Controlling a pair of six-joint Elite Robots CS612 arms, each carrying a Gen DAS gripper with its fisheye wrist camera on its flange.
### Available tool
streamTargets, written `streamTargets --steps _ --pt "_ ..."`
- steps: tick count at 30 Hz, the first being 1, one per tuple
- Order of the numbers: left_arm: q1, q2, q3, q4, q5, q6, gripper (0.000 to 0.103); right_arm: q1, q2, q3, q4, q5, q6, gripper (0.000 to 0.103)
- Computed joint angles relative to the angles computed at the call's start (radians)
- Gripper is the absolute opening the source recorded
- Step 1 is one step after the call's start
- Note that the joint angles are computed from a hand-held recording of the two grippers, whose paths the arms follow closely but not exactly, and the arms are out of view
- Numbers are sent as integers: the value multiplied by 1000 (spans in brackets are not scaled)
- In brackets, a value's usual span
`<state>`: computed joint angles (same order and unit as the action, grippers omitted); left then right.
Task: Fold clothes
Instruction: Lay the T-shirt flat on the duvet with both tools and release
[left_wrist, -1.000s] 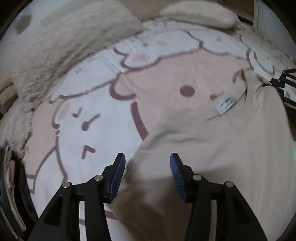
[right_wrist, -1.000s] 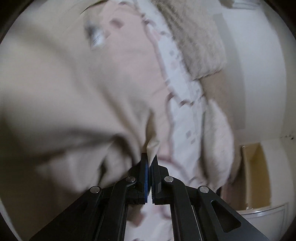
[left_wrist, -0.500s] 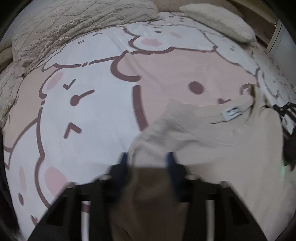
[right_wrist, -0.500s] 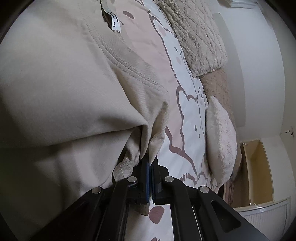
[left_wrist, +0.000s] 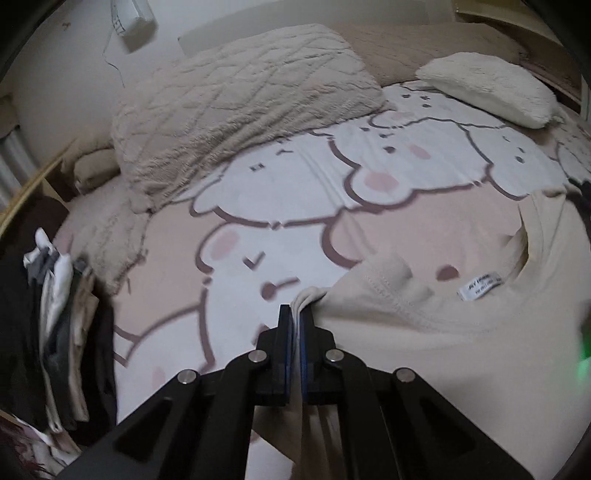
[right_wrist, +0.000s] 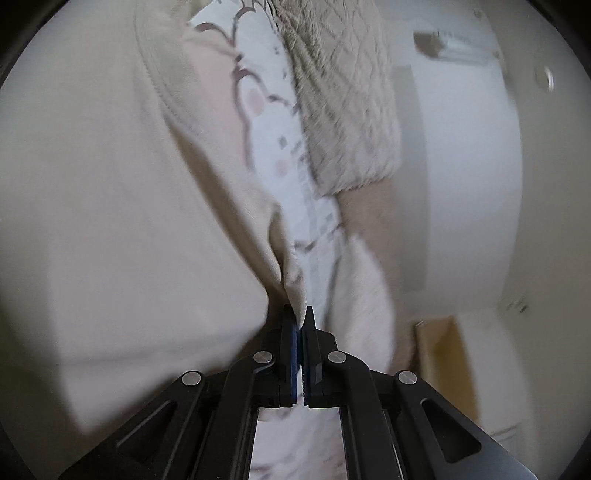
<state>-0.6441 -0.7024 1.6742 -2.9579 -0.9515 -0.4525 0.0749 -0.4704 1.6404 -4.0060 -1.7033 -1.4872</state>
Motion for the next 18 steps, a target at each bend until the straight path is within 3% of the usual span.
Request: streamTargets --steps 4,9,12,13,14,15,16,17,18 --pt "16 -2 -21 -6 88 -4 4 33 21 -86 -4 -19 -46 2" --pt "33 6 -60 -34 231 -4 4 69 69 -241 -5 -102 0 2" --pt "49 6 -86 49 181 -41 10 86 79 -300 65 -154 102 2" --pt "55 6 -96 82 154 -54 11 88 63 -289 134 -156 154 2" --pt "61 6 -106 114 127 -66 14 89 38 -266 231 -147 213 8" --pt "65 7 -111 135 98 -72 31 88 18 -246 311 -143 264 19" --pt "65 7 -104 133 67 -71 51 87 1 -229 383 -142 311 64" --pt "63 4 -90 123 39 -74 57 81 -16 -208 423 -124 352 95" --pt "60 0 -71 106 20 -76 59 73 -31 -184 448 -96 388 95"
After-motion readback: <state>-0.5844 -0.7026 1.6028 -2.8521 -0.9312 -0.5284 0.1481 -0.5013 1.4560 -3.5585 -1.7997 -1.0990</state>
